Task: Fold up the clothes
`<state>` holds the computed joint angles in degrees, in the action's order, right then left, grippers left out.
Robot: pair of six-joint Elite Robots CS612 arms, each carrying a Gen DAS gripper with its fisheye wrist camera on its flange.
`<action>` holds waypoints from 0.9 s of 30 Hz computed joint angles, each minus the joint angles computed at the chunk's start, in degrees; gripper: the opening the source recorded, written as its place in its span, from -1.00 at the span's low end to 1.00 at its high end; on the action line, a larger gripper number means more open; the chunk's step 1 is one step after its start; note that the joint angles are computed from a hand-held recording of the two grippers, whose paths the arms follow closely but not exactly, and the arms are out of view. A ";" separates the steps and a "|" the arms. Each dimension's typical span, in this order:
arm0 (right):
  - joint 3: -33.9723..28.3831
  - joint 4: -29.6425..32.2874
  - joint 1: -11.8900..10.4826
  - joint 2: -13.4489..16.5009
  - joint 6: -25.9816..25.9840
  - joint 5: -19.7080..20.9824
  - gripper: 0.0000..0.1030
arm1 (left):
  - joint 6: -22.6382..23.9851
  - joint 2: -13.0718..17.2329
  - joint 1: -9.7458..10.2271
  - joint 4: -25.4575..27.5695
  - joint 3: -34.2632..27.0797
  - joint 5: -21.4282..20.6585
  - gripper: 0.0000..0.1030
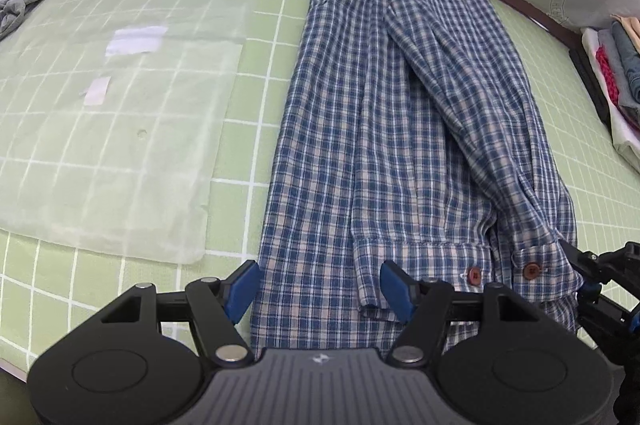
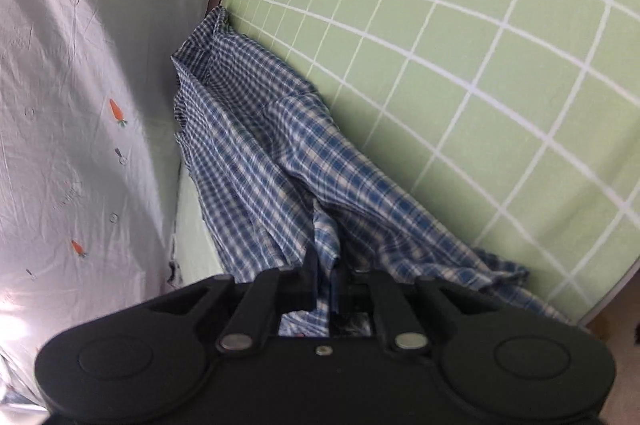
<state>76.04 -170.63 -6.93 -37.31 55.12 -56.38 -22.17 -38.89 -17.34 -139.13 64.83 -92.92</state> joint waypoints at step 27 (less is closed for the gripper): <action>-0.50 18.25 4.02 -4.25 -43.50 -21.02 0.66 | 4.95 -4.17 -1.81 2.20 6.51 3.11 0.43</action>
